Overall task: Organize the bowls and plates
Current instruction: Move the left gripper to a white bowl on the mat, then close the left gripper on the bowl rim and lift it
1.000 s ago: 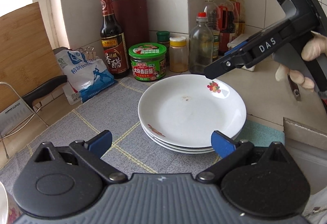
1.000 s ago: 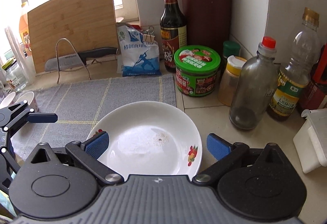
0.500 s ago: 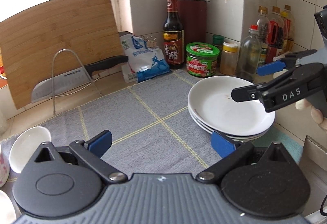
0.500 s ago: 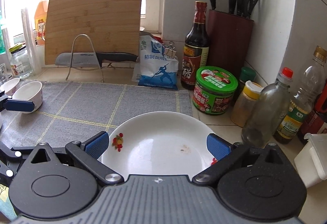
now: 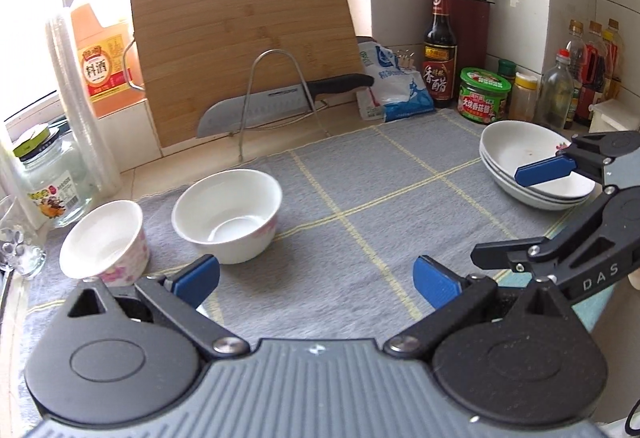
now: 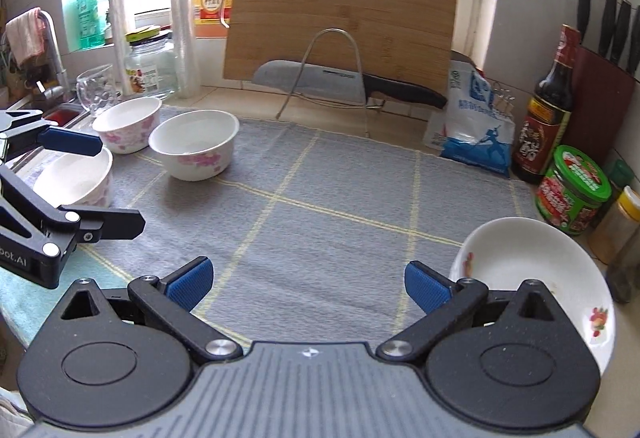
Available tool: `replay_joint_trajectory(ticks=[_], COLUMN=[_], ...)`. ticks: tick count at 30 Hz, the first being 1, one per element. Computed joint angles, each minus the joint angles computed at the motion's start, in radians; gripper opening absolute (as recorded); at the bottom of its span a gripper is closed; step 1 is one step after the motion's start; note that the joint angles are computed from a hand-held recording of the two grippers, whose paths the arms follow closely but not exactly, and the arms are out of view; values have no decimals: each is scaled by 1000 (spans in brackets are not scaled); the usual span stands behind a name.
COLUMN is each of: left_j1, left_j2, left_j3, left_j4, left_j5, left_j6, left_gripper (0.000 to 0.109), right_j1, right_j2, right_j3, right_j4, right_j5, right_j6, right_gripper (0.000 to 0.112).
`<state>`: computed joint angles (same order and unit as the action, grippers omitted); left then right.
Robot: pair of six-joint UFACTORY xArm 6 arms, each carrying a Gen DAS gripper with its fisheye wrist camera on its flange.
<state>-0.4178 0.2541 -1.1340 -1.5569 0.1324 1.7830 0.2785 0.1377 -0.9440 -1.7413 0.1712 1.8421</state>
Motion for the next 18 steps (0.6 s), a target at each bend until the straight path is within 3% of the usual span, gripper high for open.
replay_joint_trajectory(ticks=[7, 14, 18], left_j1=[139, 215, 250], left_j2=[-21, 29, 64], left_j3=[27, -12, -44], left_j4=[62, 179, 275], left_j5=[67, 67, 96], left_j6=[55, -18, -99], left_gripper=[102, 102, 102], right_j1=[130, 190, 212], right_j2=[123, 237, 314], right_j3=[-131, -270, -352], right_j4=[98, 83, 158], right_j5=[28, -4, -11], right_j6=[-81, -126, -231], right_gripper=[103, 103, 103])
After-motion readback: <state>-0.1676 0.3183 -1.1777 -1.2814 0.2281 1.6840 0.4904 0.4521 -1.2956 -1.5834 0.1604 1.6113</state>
